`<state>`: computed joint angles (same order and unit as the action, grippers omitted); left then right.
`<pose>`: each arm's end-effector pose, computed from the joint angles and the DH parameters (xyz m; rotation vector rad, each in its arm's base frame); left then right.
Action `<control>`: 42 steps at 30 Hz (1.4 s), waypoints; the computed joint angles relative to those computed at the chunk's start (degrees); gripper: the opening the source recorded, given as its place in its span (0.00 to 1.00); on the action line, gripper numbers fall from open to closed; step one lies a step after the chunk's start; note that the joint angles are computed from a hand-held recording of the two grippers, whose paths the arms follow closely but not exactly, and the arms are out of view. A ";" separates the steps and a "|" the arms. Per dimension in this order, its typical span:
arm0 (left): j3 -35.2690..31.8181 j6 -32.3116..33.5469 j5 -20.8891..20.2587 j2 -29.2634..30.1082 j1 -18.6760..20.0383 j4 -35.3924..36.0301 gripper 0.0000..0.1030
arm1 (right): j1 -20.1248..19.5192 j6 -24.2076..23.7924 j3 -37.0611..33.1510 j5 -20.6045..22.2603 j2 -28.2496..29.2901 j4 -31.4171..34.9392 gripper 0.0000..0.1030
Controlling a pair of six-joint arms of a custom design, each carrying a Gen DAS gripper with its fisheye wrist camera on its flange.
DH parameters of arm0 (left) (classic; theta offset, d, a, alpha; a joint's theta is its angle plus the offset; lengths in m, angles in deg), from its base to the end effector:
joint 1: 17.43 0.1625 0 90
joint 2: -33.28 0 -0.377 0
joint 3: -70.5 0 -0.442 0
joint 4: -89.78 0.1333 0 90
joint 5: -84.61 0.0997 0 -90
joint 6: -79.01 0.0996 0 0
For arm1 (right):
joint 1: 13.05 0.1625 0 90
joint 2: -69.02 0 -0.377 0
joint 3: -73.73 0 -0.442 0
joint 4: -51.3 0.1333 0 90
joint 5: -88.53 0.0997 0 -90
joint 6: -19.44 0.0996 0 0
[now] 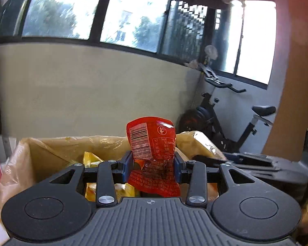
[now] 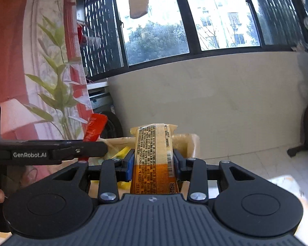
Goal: Organize snacks
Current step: 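Lift both held packets over the box and open both tools to drop them, then lower both tools back toward the remaining snacks beside the box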
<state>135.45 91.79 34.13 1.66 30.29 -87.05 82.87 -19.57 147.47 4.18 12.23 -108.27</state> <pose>-0.4004 -0.7326 0.1517 0.7147 2.2995 -1.3717 0.2216 -0.7497 0.3681 1.0813 -2.4443 1.3040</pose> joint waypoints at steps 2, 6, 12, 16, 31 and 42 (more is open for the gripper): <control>-3.29 -2.32 -0.78 1.83 1.06 2.32 0.41 | 0.24 0.39 -2.97 -1.96 2.86 0.35 0.37; -6.26 -5.08 0.55 4.06 1.72 4.72 0.49 | 0.27 1.65 -7.86 -4.51 7.23 1.32 0.37; -6.15 -7.23 1.27 3.54 1.90 5.81 0.69 | 0.44 -0.12 -8.98 -5.91 8.29 3.08 0.40; -4.96 -5.65 3.03 2.64 1.45 5.53 0.72 | -0.12 -0.64 -5.80 -4.30 5.53 2.41 0.45; 16.57 -4.45 8.78 -11.98 -1.85 -4.00 0.73 | -3.38 -2.41 11.94 3.81 -7.75 -4.67 0.45; 32.51 -12.14 19.92 -19.66 -3.34 -6.50 0.73 | -7.04 -3.84 22.80 2.31 -13.32 -7.76 0.45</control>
<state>167.96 79.66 54.05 -18.01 26.95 -93.55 75.83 -23.41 170.27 6.49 -1.09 -116.03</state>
